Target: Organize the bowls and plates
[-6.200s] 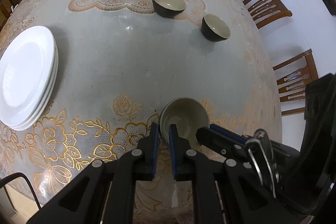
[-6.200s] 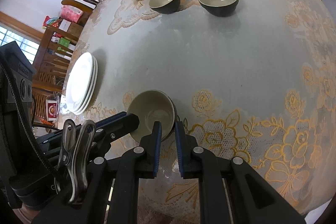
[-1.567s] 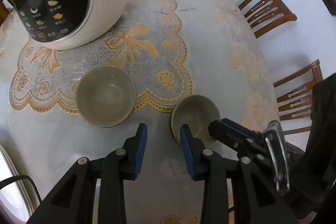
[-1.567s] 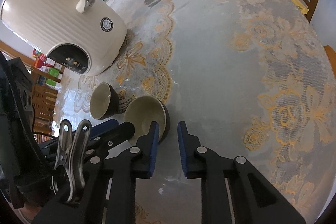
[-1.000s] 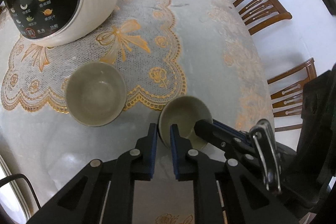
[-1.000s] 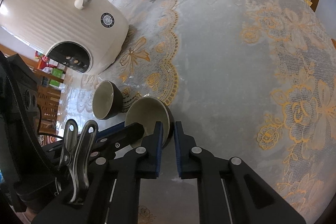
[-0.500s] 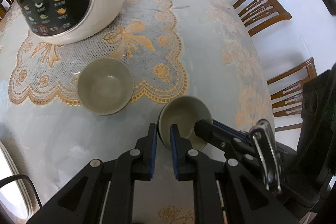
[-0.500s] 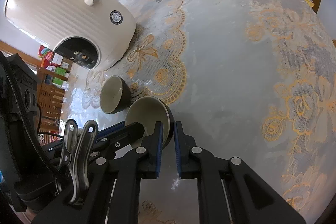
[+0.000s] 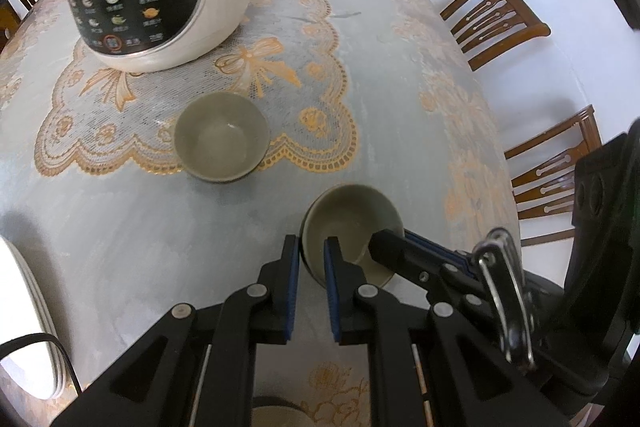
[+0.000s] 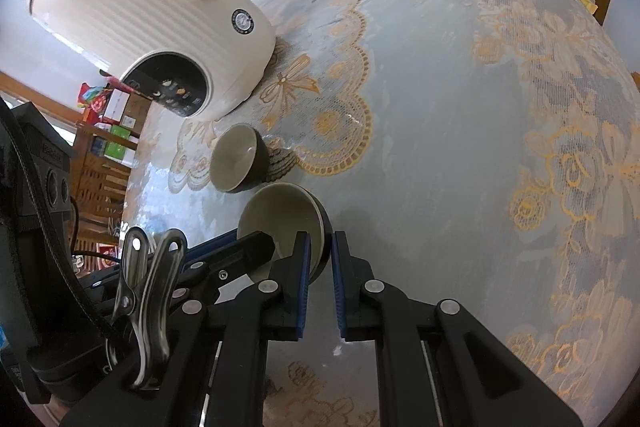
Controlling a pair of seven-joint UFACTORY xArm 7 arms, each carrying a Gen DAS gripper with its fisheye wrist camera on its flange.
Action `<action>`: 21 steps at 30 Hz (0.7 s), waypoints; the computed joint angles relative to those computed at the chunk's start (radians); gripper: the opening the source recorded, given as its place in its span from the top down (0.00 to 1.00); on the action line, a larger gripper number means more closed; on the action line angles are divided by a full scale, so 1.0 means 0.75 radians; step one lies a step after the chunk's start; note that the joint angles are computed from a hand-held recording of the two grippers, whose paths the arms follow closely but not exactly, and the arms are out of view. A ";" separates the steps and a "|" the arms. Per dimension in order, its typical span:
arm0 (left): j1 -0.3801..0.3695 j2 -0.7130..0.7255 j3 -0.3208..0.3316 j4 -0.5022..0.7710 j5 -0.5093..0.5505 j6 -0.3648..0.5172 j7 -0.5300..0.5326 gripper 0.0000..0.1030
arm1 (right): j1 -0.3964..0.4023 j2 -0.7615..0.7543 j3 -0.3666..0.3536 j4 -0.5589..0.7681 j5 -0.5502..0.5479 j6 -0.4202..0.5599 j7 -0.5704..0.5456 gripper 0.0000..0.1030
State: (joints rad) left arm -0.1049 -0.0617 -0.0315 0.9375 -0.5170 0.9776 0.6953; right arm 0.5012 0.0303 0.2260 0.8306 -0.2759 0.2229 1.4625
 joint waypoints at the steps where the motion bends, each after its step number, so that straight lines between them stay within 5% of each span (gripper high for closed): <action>1: 0.002 -0.008 0.002 -0.006 -0.001 0.002 0.004 0.89 | 0.005 -0.006 0.002 0.001 -0.014 0.006 0.019 0.87; 21: 0.067 -0.139 0.083 -0.086 -0.009 0.067 0.115 0.89 | 0.095 0.009 0.049 0.124 -0.248 0.137 0.325 0.87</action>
